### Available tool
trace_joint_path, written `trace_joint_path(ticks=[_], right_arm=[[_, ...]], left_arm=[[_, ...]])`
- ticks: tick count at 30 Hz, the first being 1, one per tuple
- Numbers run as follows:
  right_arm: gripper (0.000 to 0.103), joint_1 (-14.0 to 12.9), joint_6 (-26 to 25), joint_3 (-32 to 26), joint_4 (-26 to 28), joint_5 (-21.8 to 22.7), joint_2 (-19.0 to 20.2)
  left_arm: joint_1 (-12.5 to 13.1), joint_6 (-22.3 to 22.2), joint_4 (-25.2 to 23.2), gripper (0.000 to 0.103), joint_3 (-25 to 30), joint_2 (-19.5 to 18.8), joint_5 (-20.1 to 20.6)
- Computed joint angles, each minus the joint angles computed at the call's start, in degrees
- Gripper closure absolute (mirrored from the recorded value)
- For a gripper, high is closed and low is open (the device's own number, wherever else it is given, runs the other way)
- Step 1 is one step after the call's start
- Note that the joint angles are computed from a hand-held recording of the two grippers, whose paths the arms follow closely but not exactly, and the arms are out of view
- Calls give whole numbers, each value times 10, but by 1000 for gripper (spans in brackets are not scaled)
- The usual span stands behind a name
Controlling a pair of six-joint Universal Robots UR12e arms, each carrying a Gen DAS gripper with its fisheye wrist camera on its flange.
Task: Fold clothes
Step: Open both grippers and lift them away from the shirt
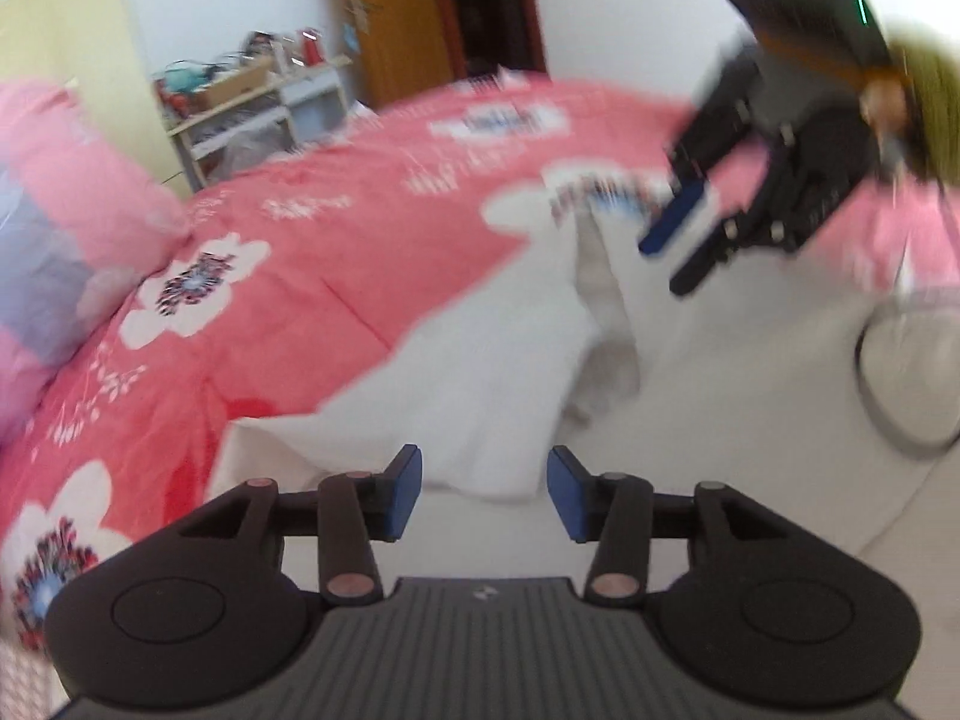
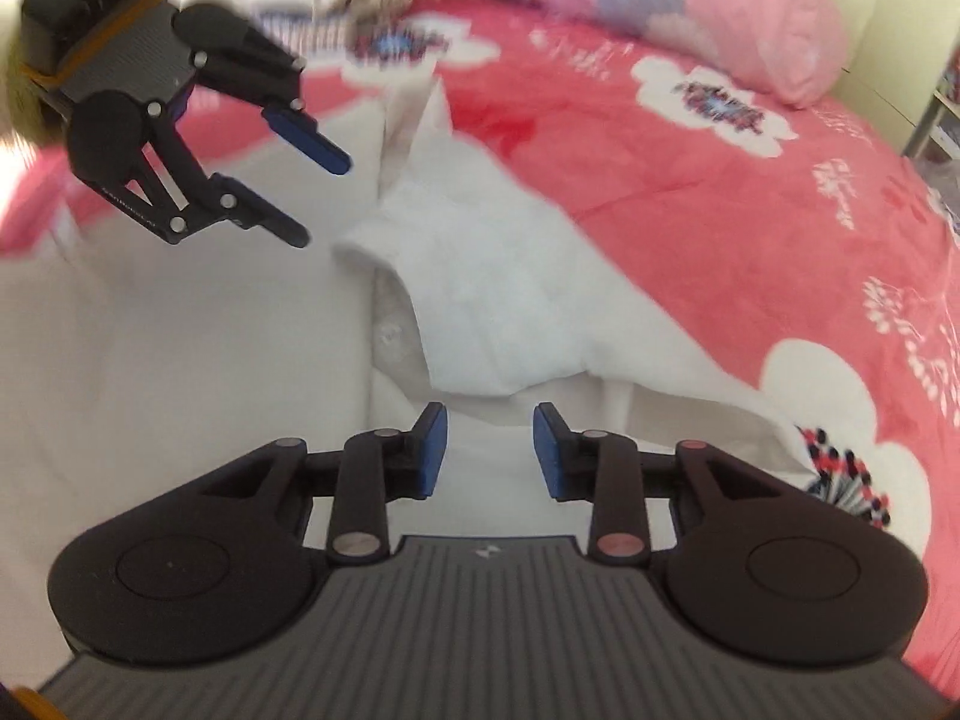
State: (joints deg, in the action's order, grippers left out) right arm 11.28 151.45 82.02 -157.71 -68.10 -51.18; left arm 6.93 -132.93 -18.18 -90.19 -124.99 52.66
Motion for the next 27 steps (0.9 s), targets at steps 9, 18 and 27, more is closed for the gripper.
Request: trace_joint_path(ticks=[9, 18, 27], right_arm=[[81, 21, 167, -74, -16, -20, 72], [80, 14, 277, 18, -116, -58, -2], [50, -26, 534, 321, -310, -40, -202]], left_arm=[[-60, -18, 63, 59, 41, -61, 166], [-32, -98, 130, 49, -28, 16, 183], [66, -174, 50, 33, -218, 217, 108]])
